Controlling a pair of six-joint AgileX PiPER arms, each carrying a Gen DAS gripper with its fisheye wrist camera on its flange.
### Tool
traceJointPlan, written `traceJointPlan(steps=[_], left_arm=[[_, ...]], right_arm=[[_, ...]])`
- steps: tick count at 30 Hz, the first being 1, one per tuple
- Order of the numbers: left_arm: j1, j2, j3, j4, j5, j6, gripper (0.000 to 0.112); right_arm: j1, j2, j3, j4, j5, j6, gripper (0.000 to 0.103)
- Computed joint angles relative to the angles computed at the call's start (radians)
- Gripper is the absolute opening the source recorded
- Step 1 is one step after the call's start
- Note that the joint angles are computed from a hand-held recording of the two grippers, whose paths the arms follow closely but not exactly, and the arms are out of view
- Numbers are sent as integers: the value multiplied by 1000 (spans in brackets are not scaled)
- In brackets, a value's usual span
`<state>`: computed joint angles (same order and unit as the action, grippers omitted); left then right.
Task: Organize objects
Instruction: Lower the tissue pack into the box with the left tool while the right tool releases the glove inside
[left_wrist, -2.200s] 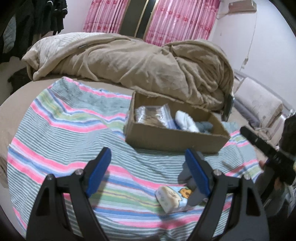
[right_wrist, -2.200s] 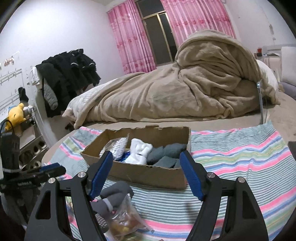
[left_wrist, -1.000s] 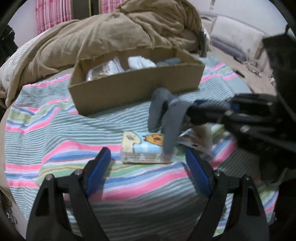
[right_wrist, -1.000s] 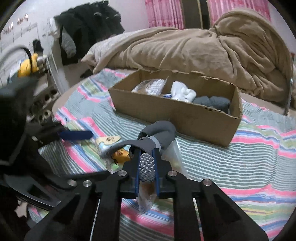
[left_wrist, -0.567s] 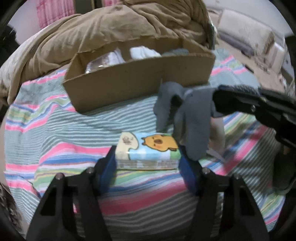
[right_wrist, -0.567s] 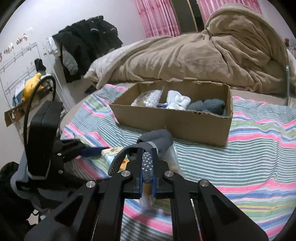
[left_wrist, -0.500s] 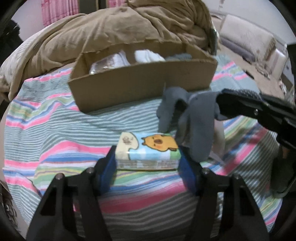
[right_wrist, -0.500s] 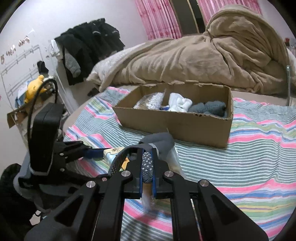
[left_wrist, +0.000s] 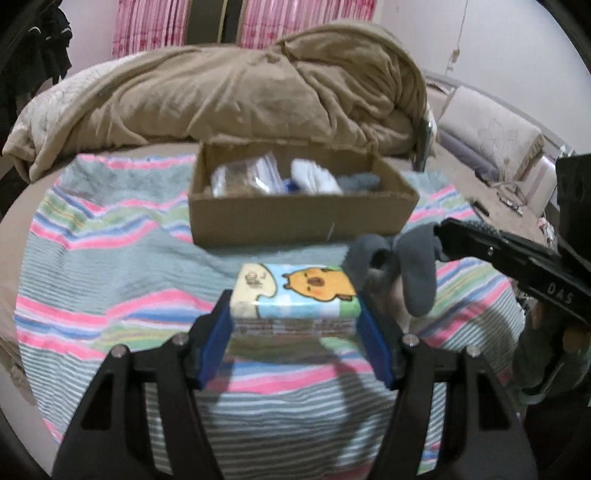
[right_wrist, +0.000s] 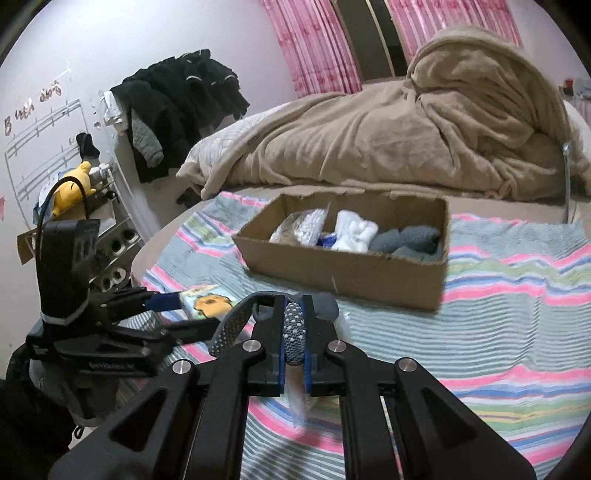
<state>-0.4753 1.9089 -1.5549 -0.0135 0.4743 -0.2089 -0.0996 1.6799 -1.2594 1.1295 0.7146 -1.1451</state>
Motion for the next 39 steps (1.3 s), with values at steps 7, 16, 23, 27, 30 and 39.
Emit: traceJointPlan(steps=[7, 16, 23, 27, 30, 39], left_arm=[[27, 3, -59, -50, 18, 66, 65], [68, 50, -209, -73, 70, 132, 65], [117, 151, -417, -83, 149, 158, 66], [135, 222, -537, -64, 184, 150, 66], [149, 298, -660, -75, 240, 156, 66], [143, 492, -947, -93, 372, 175, 66]], right_arm=[[-16, -17, -72, -49, -1, 55, 7], [-13, 28, -269, -155, -18, 138, 7], [-14, 151, -515, -271, 0, 268, 7], [-10, 238, -625, -329, 10, 358, 7], [-6, 299, -697, -369, 25, 414, 7], [23, 412, -794, -468, 16, 503, 7]])
